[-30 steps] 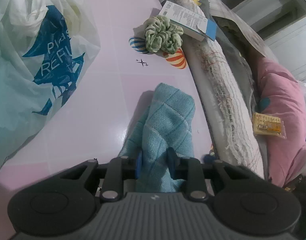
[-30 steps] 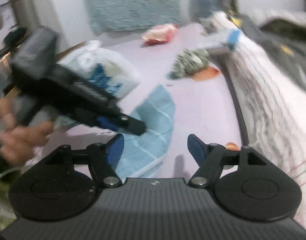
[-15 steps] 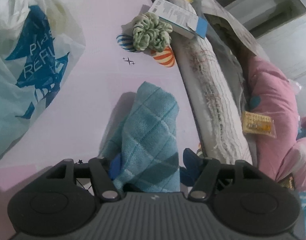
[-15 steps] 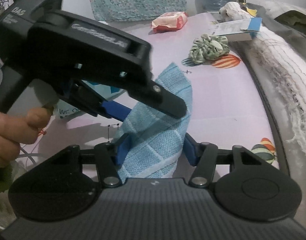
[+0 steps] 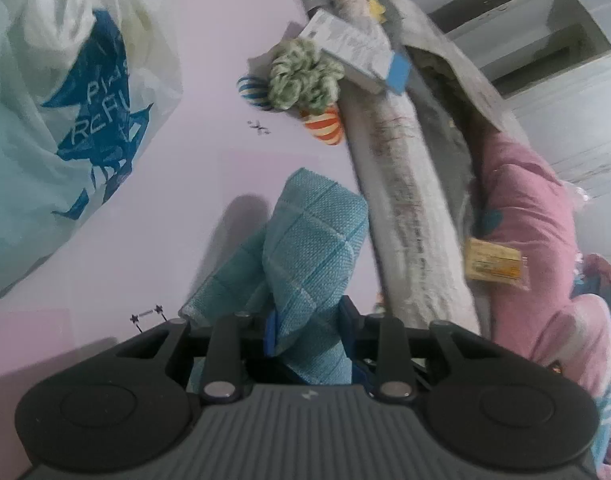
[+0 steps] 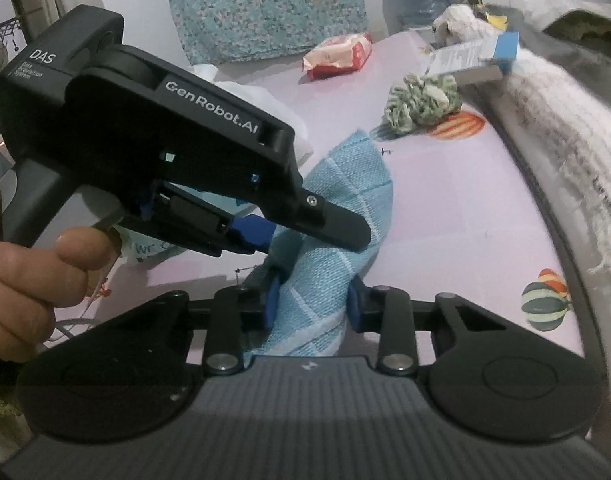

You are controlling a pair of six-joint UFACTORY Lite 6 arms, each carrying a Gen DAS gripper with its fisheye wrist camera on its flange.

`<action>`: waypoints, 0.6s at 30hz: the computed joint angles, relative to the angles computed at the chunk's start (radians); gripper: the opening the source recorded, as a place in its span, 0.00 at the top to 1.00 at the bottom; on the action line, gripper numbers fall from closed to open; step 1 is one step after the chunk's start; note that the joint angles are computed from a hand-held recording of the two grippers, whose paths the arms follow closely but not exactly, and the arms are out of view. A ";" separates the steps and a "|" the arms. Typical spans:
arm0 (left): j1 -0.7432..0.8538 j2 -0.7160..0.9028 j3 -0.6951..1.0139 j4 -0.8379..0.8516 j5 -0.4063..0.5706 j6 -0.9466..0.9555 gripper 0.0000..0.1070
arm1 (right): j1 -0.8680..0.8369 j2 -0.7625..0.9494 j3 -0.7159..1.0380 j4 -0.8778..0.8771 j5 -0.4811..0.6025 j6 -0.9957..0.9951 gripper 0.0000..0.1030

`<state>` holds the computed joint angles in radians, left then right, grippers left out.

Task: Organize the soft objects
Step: 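Carry the towel over the box with both grippers and release it inside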

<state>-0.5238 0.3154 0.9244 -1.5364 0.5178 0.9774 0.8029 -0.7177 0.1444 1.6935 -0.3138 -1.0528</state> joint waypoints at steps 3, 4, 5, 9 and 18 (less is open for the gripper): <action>0.010 -0.114 -0.078 -0.022 0.019 0.028 0.71 | 0.164 -0.045 0.051 0.216 -0.180 -0.176 0.70; 0.014 -0.160 -0.107 -0.025 0.023 0.031 0.71 | 0.226 -0.057 0.074 0.255 -0.250 -0.209 0.70; 0.018 -0.213 -0.135 -0.020 0.022 0.024 0.71 | 0.288 -0.063 0.097 0.273 -0.318 -0.225 0.70; 0.035 -0.469 -0.258 0.055 -0.012 -0.066 0.71 | 0.492 -0.024 0.198 0.250 -0.514 -0.211 0.70; 0.467 -1.036 -0.409 0.442 0.212 -0.389 0.71 | 0.447 0.294 0.527 0.010 -0.350 -0.260 0.70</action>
<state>-0.0570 -0.7210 0.5157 -1.0945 0.7296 0.5880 1.2500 -0.4237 0.6715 1.7030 -0.6636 -1.3131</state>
